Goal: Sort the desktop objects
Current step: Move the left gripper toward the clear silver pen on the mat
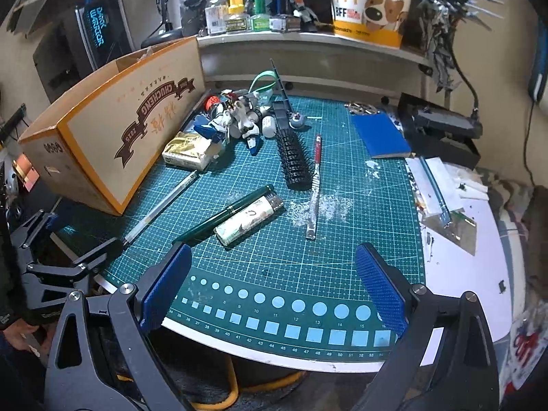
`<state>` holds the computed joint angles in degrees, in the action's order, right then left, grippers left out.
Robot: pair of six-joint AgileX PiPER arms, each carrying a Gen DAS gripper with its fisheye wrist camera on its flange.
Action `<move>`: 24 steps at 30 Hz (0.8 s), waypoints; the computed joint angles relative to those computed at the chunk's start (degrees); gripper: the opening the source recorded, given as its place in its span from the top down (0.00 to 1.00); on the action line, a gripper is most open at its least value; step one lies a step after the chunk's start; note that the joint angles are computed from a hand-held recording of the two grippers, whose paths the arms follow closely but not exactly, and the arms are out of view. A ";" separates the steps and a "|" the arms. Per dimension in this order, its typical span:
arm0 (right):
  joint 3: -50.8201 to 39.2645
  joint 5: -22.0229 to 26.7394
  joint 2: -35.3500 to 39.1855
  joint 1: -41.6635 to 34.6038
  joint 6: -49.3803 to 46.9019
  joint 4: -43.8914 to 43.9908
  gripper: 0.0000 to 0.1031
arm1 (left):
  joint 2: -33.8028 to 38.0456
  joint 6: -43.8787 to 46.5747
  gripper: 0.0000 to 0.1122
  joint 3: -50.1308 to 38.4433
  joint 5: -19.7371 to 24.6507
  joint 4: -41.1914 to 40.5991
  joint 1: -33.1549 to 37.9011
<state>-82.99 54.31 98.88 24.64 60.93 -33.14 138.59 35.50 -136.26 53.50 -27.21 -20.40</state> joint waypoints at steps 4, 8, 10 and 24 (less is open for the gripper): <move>-1.10 1.06 0.74 0.49 -0.79 0.01 0.07 | 4.22 -1.52 0.43 -7.19 4.76 -0.52 0.17; -1.42 1.19 0.82 0.55 -1.44 0.29 0.07 | 5.64 -2.30 0.49 -9.01 6.05 -0.92 0.23; -1.29 1.04 0.68 0.46 -1.59 0.45 0.07 | 6.49 -2.94 0.58 -10.50 6.67 -0.46 0.01; -0.58 0.60 -0.01 0.19 -2.68 1.52 0.07 | 5.95 -1.30 0.99 -7.35 6.88 0.29 -1.63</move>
<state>-83.57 54.91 98.87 24.83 58.24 -31.62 144.54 34.21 -143.61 60.38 -26.92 -22.03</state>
